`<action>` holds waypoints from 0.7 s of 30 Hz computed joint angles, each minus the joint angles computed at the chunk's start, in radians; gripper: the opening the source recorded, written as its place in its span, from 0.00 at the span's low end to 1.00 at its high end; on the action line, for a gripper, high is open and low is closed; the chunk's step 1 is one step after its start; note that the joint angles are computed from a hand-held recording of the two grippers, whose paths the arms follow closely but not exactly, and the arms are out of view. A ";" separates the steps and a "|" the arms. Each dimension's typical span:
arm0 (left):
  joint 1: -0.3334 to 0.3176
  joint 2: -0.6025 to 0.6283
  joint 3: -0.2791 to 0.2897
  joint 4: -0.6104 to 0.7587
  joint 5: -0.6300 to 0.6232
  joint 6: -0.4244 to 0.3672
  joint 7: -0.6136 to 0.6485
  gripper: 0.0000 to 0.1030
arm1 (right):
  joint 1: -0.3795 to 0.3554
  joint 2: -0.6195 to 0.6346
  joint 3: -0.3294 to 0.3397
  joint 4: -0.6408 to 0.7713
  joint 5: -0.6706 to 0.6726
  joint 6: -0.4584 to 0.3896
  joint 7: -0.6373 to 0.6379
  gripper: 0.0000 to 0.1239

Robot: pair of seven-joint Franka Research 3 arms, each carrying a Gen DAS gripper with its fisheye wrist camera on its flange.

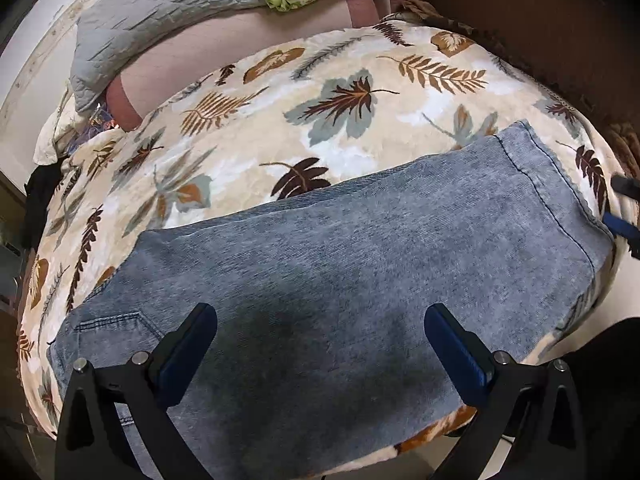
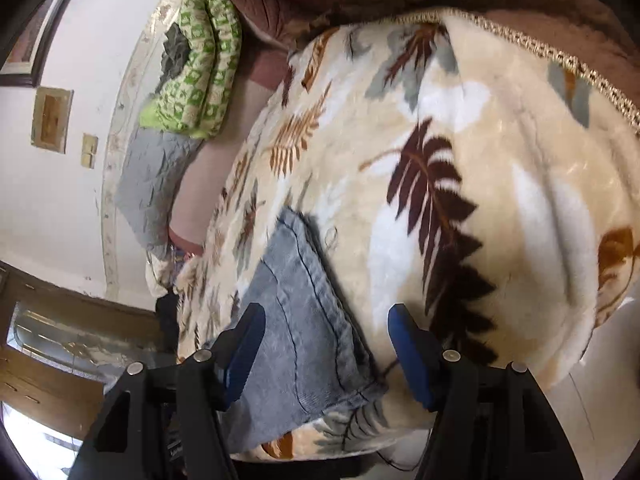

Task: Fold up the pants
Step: 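Close the right gripper on the jeans leg hem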

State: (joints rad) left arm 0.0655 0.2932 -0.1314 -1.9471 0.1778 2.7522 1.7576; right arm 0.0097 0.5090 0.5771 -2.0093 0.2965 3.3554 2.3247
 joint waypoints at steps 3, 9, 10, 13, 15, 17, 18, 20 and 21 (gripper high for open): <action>-0.021 0.025 0.022 0.024 0.047 0.001 -0.044 1.00 | 0.012 -0.005 -0.010 0.008 0.025 -0.048 -0.004 0.54; -0.028 0.069 0.037 0.057 0.096 -0.015 -0.093 1.00 | -0.025 0.029 0.055 0.023 0.062 -0.060 -0.044 0.54; -0.031 0.075 0.043 0.060 0.109 -0.018 -0.104 1.00 | -0.025 0.028 0.062 0.018 0.071 -0.051 -0.049 0.54; -0.025 0.092 0.042 0.071 0.117 -0.036 -0.113 1.00 | -0.037 0.037 0.092 0.011 0.085 -0.040 -0.049 0.54; -0.014 0.101 0.032 0.075 0.105 -0.035 -0.106 1.00 | -0.014 0.034 0.077 0.007 0.100 -0.019 -0.037 0.54; -0.009 0.105 0.027 0.078 0.095 -0.033 -0.106 1.00 | -0.020 0.046 0.088 0.005 0.092 0.011 -0.018 0.55; -0.011 0.105 0.028 0.081 0.096 -0.038 -0.111 1.00 | -0.019 0.049 0.086 0.003 0.085 0.021 -0.004 0.55; -0.011 0.097 0.025 0.078 0.096 -0.036 -0.110 1.00 | -0.027 0.059 0.095 -0.001 0.061 0.046 0.025 0.55; 0.001 0.086 0.012 0.064 0.080 -0.009 -0.093 1.00 | -0.035 0.063 0.103 -0.004 0.044 0.063 0.038 0.55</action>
